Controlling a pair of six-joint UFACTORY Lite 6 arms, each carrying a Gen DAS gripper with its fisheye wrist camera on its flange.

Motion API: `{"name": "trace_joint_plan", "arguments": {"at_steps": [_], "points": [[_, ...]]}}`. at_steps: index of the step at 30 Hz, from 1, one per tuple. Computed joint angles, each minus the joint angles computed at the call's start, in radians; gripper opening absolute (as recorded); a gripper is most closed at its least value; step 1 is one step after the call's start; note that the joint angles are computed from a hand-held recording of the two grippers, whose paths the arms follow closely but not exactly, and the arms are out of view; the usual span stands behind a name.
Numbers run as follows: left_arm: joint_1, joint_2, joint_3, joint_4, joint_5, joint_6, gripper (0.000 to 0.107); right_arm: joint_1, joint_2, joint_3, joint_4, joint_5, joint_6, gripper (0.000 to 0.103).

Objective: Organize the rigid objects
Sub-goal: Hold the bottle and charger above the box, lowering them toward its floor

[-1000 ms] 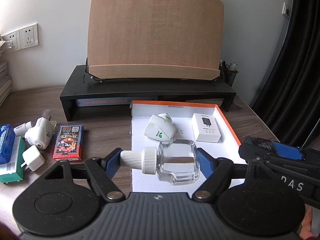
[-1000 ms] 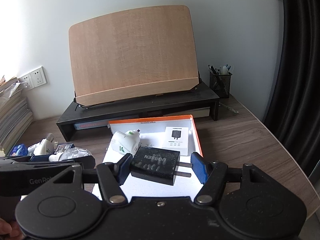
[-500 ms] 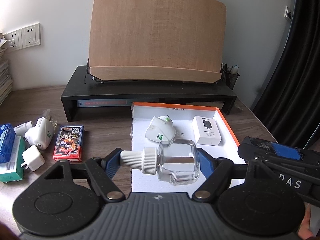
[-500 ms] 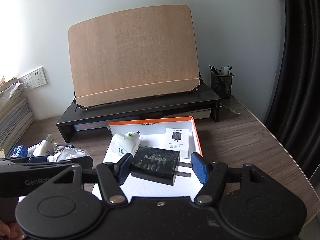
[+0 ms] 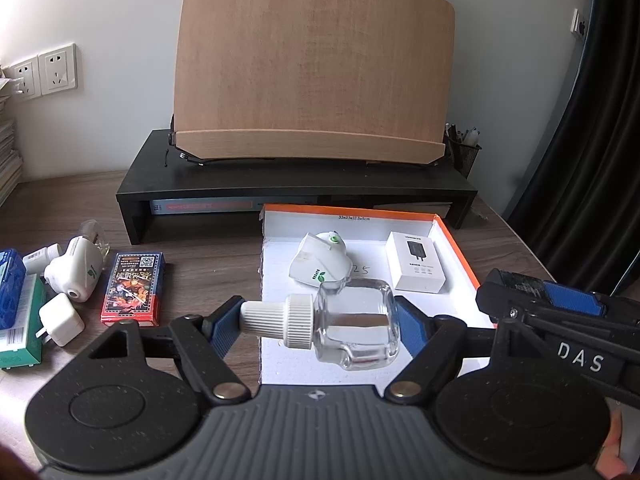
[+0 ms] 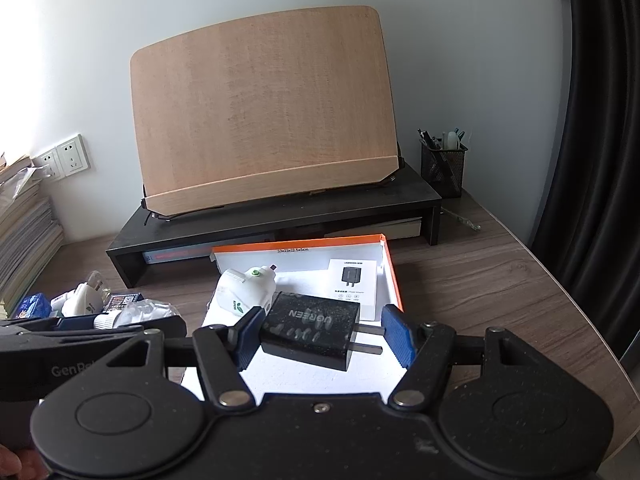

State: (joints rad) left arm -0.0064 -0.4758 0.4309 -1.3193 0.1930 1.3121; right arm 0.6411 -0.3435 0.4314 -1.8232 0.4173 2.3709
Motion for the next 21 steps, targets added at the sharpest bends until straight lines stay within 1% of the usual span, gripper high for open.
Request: {"name": "trace_joint_plan", "arguments": {"at_steps": [8,21], "points": [[0.002,0.044,0.016,-0.089,-0.001,0.094,0.080,-0.021,0.029,0.010,-0.051,-0.014,0.040,0.077],[-0.016,0.098,0.041,-0.142,-0.017,0.143,0.080,-0.069,0.070,0.032,-0.122,-0.037,0.089,0.077]]}}
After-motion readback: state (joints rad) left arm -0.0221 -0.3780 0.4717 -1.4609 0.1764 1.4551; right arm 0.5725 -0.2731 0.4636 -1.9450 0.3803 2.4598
